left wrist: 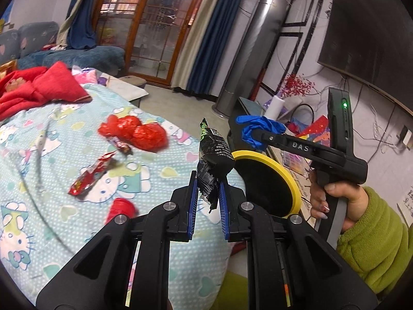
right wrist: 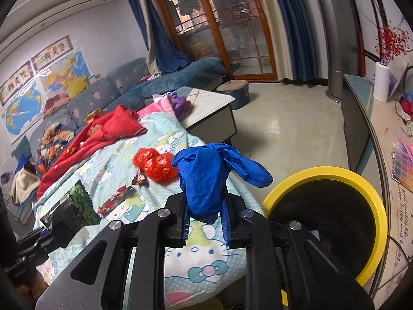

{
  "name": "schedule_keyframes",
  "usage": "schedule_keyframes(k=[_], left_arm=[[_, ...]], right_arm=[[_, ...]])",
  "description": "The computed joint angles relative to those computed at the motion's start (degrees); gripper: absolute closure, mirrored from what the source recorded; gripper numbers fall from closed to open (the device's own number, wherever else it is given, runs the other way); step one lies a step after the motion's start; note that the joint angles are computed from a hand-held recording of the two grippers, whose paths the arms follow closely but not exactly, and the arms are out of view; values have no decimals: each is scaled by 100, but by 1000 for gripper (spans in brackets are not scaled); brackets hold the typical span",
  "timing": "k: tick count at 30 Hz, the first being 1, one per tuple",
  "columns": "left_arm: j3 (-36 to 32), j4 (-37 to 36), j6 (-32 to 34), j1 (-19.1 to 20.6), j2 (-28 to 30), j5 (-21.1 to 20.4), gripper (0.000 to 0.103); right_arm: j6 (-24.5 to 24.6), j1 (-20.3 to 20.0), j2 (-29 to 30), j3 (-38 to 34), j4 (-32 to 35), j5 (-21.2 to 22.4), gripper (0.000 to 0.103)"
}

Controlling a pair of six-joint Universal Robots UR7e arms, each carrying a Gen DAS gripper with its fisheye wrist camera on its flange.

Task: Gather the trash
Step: 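Carry the black wrapper and blue glove over the yellow bin with both tools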

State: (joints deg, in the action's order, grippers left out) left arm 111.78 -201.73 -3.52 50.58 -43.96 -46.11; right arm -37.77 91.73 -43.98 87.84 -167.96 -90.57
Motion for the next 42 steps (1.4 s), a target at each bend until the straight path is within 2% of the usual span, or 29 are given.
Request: schedule_keyframes(k=[16,29,42], left_arm=[[-607,376,350,-47,466,-306,93],[-1112,746,530,53,794,-534,93],[-1694,1331,672,140,1178,-712,93]], right_arm=[[352,-220,-34,-144,-304,-102,84],[469,-378,18,-252,-559,-345,84],[688,-608,120,-514,-493,-521,84]])
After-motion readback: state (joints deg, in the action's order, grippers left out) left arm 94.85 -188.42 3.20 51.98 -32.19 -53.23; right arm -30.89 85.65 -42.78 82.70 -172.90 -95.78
